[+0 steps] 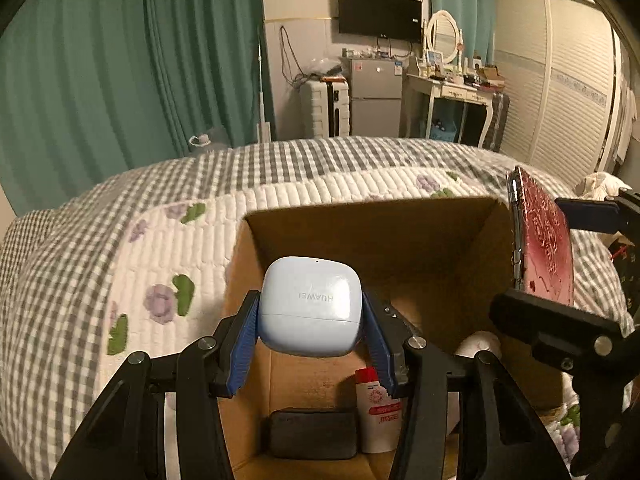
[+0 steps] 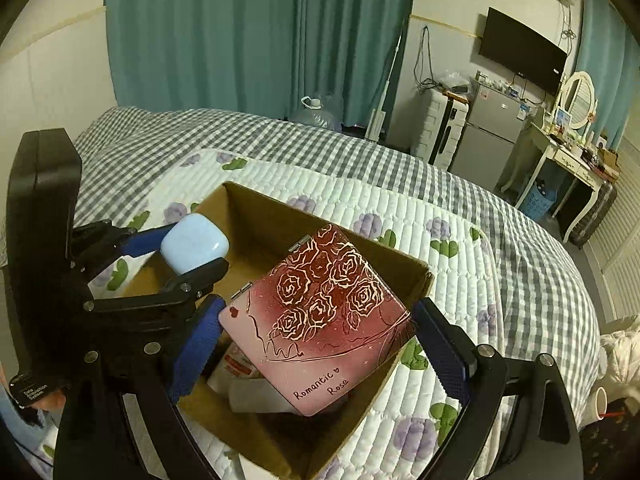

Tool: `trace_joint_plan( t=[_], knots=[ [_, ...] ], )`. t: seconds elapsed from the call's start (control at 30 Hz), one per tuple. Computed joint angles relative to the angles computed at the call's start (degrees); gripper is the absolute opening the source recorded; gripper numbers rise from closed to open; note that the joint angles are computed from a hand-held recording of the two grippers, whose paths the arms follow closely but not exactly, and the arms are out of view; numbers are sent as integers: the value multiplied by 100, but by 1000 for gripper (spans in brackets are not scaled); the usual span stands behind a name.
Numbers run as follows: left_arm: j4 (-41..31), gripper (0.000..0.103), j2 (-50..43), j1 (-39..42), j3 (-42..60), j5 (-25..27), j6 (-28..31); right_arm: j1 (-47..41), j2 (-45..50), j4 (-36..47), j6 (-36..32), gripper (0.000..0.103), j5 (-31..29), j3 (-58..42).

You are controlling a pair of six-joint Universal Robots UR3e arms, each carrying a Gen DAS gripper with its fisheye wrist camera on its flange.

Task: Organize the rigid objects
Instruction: 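Carry both cases over the box and release them inside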

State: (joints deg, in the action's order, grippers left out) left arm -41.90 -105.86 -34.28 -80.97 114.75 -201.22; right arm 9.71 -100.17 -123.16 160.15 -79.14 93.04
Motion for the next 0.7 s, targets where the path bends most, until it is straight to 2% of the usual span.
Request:
trace_joint_plan(
  t=[0.3, 0.37, 0.4, 0.6, 0.7],
  knots=[
    [65, 54, -30, 75, -145, -317, 13, -42, -120, -211, 50, 94, 19, 230],
    [80, 71, 35, -1, -159, -161, 2, -72, -124, -203, 85, 94, 14, 181],
    [117, 73, 81, -27, -190, -84, 18, -83, -124, -198, 107, 94, 7, 153],
    [73, 74, 539, -62, -434, 115, 13, -66, 28, -227, 234, 94, -90, -25],
    [84, 74, 786, -47, -671, 206, -37, 158, 354, -446, 302, 94, -383, -69]
  ],
)
